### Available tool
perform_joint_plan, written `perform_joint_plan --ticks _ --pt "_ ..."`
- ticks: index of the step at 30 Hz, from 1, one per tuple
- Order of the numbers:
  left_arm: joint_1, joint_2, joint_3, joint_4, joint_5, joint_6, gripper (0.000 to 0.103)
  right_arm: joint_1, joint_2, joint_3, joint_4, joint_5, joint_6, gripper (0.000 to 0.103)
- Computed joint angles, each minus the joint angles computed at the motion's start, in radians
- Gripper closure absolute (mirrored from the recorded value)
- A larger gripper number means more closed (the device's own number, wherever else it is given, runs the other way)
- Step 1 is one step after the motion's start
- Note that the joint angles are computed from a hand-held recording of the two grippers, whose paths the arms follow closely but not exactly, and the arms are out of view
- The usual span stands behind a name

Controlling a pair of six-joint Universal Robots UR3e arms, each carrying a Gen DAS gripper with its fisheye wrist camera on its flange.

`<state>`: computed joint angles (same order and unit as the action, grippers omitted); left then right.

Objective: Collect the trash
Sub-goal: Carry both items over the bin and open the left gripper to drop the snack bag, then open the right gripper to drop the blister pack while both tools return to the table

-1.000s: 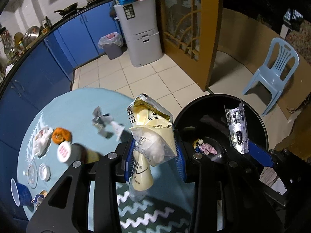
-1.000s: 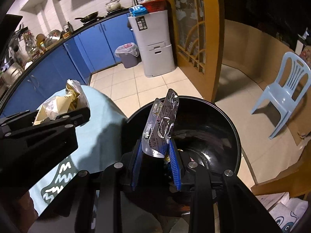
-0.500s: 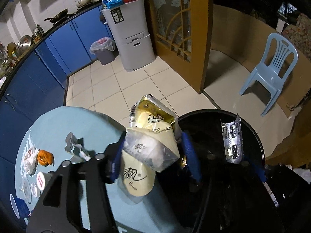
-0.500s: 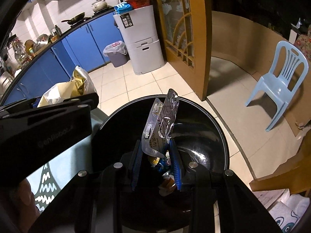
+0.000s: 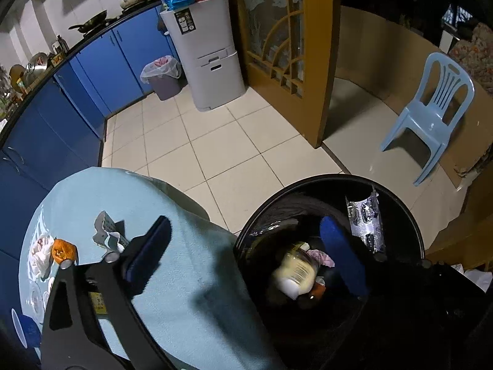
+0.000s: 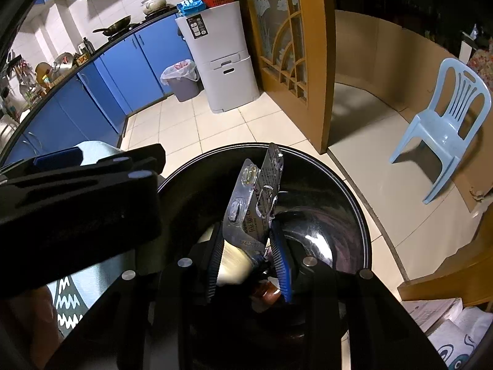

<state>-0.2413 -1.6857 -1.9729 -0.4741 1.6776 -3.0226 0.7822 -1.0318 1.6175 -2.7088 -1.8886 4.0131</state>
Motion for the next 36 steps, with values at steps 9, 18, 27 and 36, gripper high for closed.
perform_joint_plan --ticks 9,18,27,36 --pt "0.022 0.019 -0.020 -0.008 -0.004 0.000 0.005 0.008 0.010 -0.015 0.008 -0.008 0.012 0.070" --pt "0.034 0.035 -0.032 -0.009 -0.009 0.008 0.005 0.019 0.027 -0.041 -0.001 -0.014 0.017 0.024" --pt "0.047 0.068 -0.057 -0.013 -0.014 0.011 0.005 0.031 0.018 -0.048 0.001 -0.033 0.019 0.023" --pt "0.112 0.205 -0.110 -0.062 -0.053 0.027 0.005 0.061 0.023 -0.119 0.056 -0.057 0.011 0.023"
